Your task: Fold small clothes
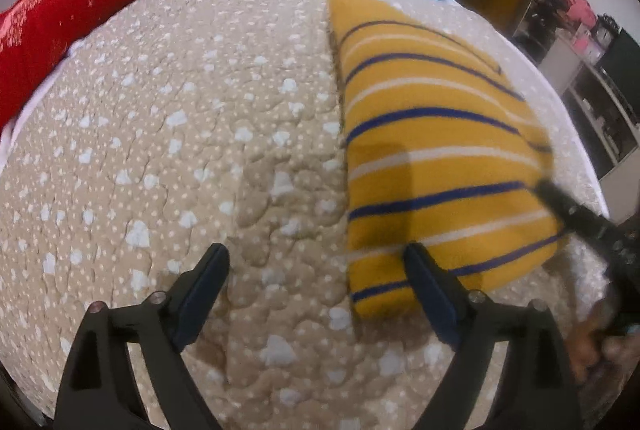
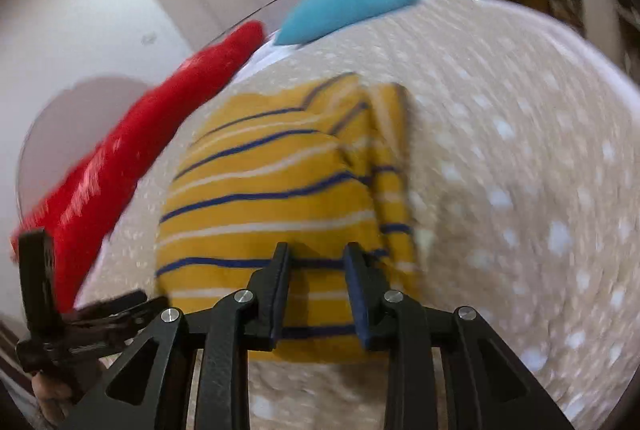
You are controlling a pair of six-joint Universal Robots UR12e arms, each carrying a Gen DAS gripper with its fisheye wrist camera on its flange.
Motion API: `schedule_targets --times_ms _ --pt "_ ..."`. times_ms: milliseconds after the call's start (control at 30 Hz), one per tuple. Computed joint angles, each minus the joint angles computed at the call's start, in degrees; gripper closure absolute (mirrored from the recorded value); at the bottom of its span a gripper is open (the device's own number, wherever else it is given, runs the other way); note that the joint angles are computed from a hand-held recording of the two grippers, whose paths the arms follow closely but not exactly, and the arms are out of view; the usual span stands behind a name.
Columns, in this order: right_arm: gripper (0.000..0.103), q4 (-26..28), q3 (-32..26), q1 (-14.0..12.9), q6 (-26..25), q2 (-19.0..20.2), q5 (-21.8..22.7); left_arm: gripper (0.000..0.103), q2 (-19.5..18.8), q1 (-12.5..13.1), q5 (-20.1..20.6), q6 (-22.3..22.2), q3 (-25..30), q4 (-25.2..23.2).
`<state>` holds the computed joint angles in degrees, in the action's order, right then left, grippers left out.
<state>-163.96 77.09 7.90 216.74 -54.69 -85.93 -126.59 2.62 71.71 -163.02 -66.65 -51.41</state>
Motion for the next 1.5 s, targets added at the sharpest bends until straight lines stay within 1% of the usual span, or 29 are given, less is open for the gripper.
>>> schedule_targets --times_ms 67,100,167,200,267,300,333,433,467,533,600,633,667,733,767,833,867,967,1067,1100,1133,1200,1233,1267,1333,1400,1500 --pt "0.079 -2.25 3.04 -0.43 3.16 -1.24 0.15 0.014 0.39 0.38 -0.87 -0.43 -0.68 0.18" --pt "0.08 -3.57 3.72 -0.82 4.06 -1.2 1.28 0.014 0.69 0.52 -1.13 -0.79 -1.26 0.85" --pt "0.079 -4.4 4.52 -0.69 4.98 -1.76 0.77 0.014 1.44 0.73 -1.31 -1.35 -2.77 3.12" --pt "0.074 -4.33 4.77 -0.26 4.56 -2.19 -0.9 0.014 1.98 0.73 -0.96 -1.46 -3.78 4.69" --pt "0.072 -3.96 5.44 1.02 2.81 -3.49 -6.23 0.014 2.7 0.68 -0.11 -1.13 -5.26 7.56" --pt "0.072 -4.52 5.41 1.45 1.94 -3.66 -7.58 0.014 3.18 0.63 0.5 -0.68 -6.15 8.96" --pt "0.072 -5.27 6.14 2.0 1.55 -4.63 -8.39 0.014 3.73 0.54 1.5 -0.05 -7.22 10.68" --pt "0.072 -7.69 5.63 2.82 -0.23 -4.4 -9.35 0.014 4.48 0.21 4.28 1.83 -9.06 14.04" --pt "0.069 -7.67 5.33 3.05 -1.0 -4.17 -9.11 0.014 4.54 0.12 5.15 2.5 -9.34 14.25" --pt "0.068 -5.06 3.68 3.4 -2.33 -3.27 -8.45 0.014 4.55 -0.08 6.62 3.27 -9.48 13.05" --pt "0.067 -0.95 2.15 3.44 -2.21 -2.41 -8.21 0.014 4.38 -0.22 7.48 4.01 -9.31 10.65" --pt "0.067 1.09 1.87 3.51 -1.43 -2.24 -8.16 0.013 4.33 -0.21 7.51 3.91 -9.5 10.66" --pt "0.067 1.15 2.09 3.39 -0.75 -2.14 -7.81 0.012 4.49 -0.16 7.4 3.67 -9.98 11.29" --pt "0.067 -0.68 2.91 3.17 0.17 -2.19 -7.28 0.008 4.62 -0.22 7.79 3.08 -10.5 12.42" --pt "0.065 -0.46 3.01 3.08 0.35 -2.29 -7.21 0.004 4.59 -0.29 8.08 2.69 -10.64 12.76" --pt "0.056 -0.05 3.19 2.93 1.0 -2.44 -7.26 0.0 4.33 -0.31 8.51 1.85 -10.49 12.52" --pt "0.052 0.05 3.37 2.81 1.62 -2.46 -7.1 0.0 4.16 -0.16 7.92 1.65 -10.35 12.19" --pt "0.052 -1.76 4.26 2.38 3.15 -2.43 -5.72 0.0 4.23 0.03 6.99 1.56 -10.88 13.38" --pt "0.049 -3.31 4.75 2.11 4.5 -2.38 -4.71 0.0 4.43 0.16 6.38 1.3 -11.8 15.13" --pt "0.047 -3.62 4.83 2.08 4.68 -2.34 -4.55 0.0 4.41 0.22 6.05 1.19 -11.84 15.16" --pt "0.044 -4.34 4.95 2.07 4.6 -2.24 -4.28 0.0 4.38 0.32 5.66 0.94 -11.74 14.85" --pt "0.024 -7.43 5.34 1.92 4.41 -1.92 -2.68 0.0 4.2 0.43 5.12 0.88 -11.37 14.24" --pt "0.02 -9.47 5.57 1.81 4.76 -1.66 -1.52 0.0 4.13 0.5 4.9 1.06 -11.27 14.13" --pt "0.016 -10.41 5.6 1.81 5.13 -1.49 -1.17 0.0 3.99 0.56 4.78 1.29 -11.1 14.14" --pt "0.011 -10.77 5.33 1.87 5.78 -1.28 -0.89 0.0 4.06 0.58 4.69 1.41 -11.26 14.38" --pt "0.003 -12.15 5.39 1.53 6.69 -1.1 1.32 0.0 4.12 0.55 4.68 0.98 -11.4 14.55" --pt "0.002 -12.63 5.33 1.15 7.26 -1.01 3.25 0.0 4.23 0.52 4.68 0.54 -11.84 15.48"
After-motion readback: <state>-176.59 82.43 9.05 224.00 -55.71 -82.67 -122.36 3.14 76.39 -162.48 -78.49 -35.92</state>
